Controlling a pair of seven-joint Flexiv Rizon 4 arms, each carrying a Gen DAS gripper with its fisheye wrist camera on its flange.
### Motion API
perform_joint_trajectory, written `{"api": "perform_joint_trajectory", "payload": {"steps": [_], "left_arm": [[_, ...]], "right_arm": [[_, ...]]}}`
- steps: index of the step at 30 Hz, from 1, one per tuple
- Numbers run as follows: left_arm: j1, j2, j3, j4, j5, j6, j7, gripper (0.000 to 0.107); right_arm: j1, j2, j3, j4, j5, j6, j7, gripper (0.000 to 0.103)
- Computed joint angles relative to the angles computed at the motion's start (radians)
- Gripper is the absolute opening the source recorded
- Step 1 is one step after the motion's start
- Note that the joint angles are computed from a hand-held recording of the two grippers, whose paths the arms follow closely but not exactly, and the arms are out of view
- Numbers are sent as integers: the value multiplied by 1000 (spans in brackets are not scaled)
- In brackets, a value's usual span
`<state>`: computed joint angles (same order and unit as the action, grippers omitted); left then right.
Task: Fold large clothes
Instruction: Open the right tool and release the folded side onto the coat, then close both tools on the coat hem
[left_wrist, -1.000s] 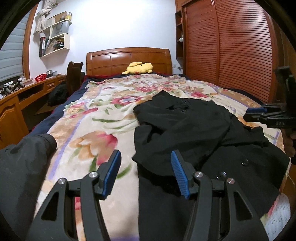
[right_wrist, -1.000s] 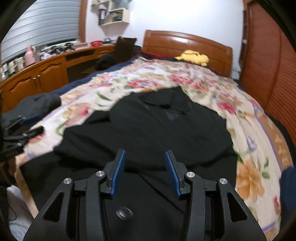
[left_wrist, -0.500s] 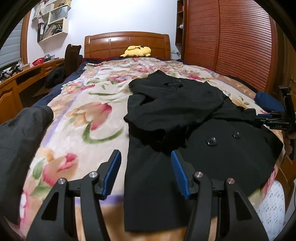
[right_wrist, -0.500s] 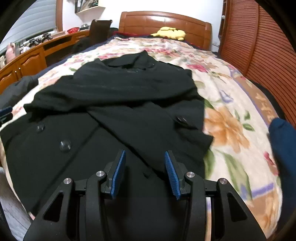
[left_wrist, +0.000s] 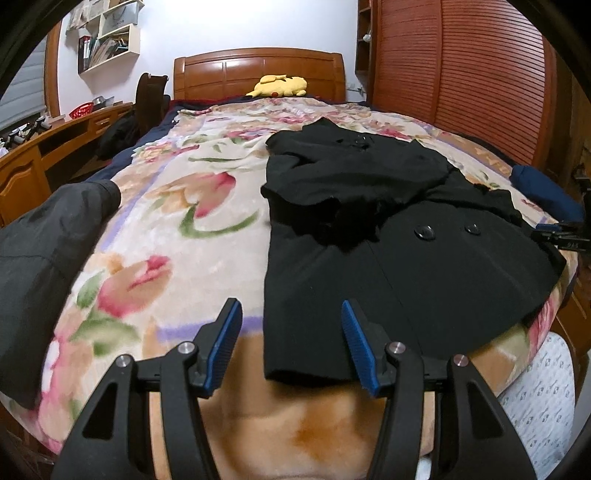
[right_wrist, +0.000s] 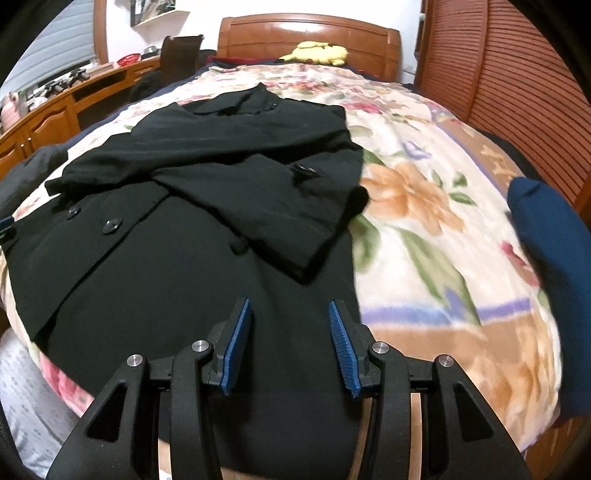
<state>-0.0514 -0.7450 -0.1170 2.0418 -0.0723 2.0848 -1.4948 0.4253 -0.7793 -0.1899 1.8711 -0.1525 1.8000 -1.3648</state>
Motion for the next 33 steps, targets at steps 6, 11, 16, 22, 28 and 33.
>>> {"api": "perform_joint_trajectory", "payload": {"steps": [6, 11, 16, 22, 28, 33], "left_arm": [[3, -2, -6, 16, 9, 3, -5, 55], [24, 3, -20, 41, 25, 16, -30, 55], [11, 14, -1, 53, 19, 10, -31, 55], [48, 3, -39, 32, 48, -7, -34, 55], [47, -1, -37, 10, 39, -50, -27, 52], [49, 4, -37, 17, 38, -45, -37, 40]], "right_arm": [[-110, 30, 109, 39, -6, 3, 11, 48], [-149, 37, 141, 64, 0, 14, 36, 53], [-179, 48, 175, 97, -16, 43, 32, 53], [-215, 43, 220, 109, -43, 62, 17, 53], [-189, 47, 205, 127, -45, 73, 6, 53], [-178, 41, 197, 130, -36, 95, 1, 46]]}}
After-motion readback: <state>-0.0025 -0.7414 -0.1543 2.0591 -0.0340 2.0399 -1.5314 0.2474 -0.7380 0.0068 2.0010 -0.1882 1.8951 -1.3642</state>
